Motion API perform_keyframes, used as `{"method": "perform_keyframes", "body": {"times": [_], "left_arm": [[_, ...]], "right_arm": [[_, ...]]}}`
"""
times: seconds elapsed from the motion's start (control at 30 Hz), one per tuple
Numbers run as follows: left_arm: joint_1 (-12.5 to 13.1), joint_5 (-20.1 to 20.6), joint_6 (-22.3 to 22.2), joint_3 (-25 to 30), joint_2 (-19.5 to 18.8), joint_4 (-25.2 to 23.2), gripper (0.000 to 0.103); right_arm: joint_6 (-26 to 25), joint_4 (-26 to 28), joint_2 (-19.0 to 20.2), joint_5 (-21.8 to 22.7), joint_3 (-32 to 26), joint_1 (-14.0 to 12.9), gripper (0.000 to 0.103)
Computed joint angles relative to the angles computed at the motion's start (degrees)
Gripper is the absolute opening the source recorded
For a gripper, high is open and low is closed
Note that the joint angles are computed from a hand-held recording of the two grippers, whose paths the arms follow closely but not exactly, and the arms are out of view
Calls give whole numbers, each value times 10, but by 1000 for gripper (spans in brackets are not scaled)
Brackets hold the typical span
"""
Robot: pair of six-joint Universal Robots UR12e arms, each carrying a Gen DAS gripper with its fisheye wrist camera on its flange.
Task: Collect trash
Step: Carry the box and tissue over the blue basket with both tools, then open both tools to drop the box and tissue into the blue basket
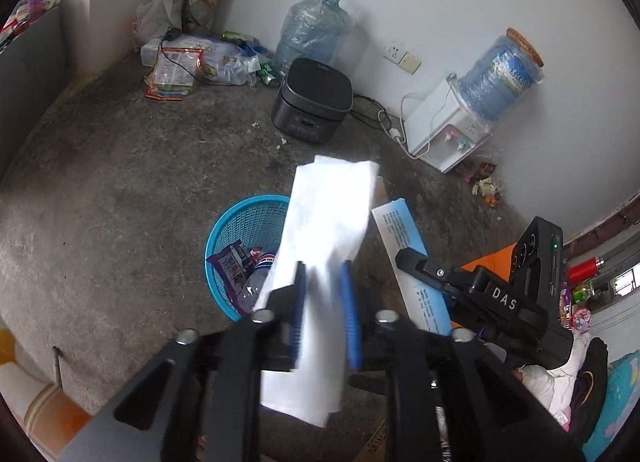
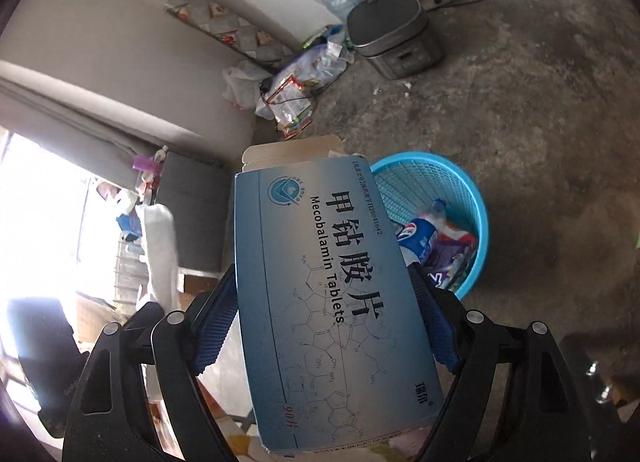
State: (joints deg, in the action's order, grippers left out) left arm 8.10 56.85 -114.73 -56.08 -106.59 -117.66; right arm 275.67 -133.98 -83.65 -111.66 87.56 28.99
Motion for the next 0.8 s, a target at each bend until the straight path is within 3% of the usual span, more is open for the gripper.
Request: {"method": "perform_keyframes", "body": {"times": [0.03, 0.13, 0.43, 0.57, 0.8], "left_arm": [[-8, 9, -16, -15, 2, 26, 50], [-18, 29, -58, -48, 7, 84, 51], [10, -6, -34, -40, 11, 62, 51], [35, -47, -6, -21, 12, 44, 53], [111, -142, 73, 8, 26, 24, 69]], "right_arm": [[21, 17, -4, 5, 8, -5, 85], [60, 34, -8, 36, 26, -15, 85], [49, 64, 2, 17, 8, 6, 85], [-3, 125, 24, -34, -51, 21, 85], [-120, 209, 86, -183, -188, 72, 89]]}}
